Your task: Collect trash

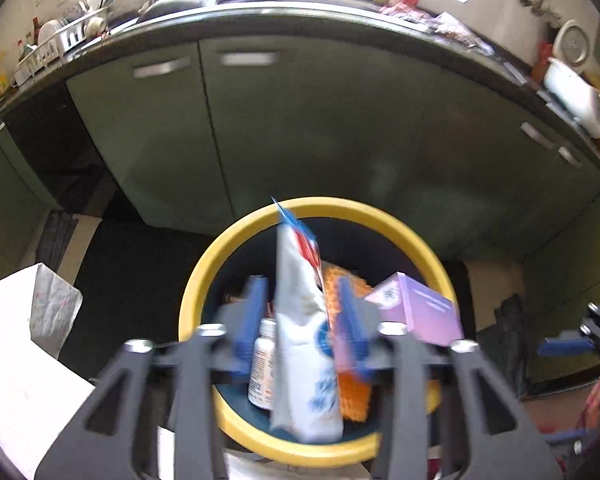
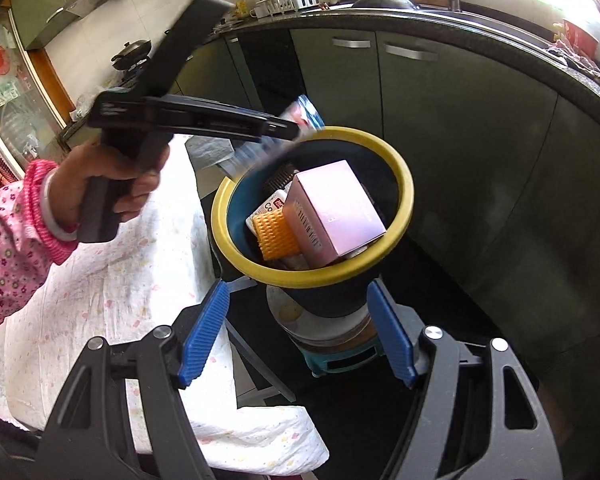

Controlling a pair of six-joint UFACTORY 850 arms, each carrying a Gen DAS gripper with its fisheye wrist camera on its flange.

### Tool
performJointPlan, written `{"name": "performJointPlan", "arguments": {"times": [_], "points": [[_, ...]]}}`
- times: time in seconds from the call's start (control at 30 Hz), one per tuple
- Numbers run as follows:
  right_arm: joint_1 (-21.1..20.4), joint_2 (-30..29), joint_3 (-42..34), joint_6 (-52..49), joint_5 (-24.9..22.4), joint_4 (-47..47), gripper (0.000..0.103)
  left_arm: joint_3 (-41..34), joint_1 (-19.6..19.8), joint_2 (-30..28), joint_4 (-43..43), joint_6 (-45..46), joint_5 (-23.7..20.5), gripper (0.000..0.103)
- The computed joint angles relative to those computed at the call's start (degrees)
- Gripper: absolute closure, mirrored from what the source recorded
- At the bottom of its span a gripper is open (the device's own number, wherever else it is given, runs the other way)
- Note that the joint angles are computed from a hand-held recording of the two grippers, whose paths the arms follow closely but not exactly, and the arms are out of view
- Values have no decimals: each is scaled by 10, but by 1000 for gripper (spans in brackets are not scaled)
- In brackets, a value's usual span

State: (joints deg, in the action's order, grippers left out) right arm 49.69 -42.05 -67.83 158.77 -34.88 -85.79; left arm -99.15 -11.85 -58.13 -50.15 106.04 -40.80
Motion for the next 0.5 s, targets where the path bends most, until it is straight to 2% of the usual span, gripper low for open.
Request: {"name": "performJointPlan", "arguments": {"times": [0.03, 0.2, 0.27, 0.33, 0.43, 0.5], "points": [[0, -1, -1, 0, 0, -1, 35, 4, -2, 1, -11, 1, 10, 34], [3, -1, 0, 11, 0, -12, 34, 38, 19, 29, -33, -5, 6, 33], [4, -2, 0, 17, 1, -16, 33, 66, 43, 53, -65, 28, -14, 28], [4, -6, -4, 15, 5, -17, 33, 109, 72, 86, -116, 89, -11, 20], [6, -12, -16, 9, 9, -26, 33, 154, 122, 122, -168, 152, -41, 11], [8, -17, -27, 3, 11, -31, 33, 186, 153, 148, -218, 204, -38, 10]]}}
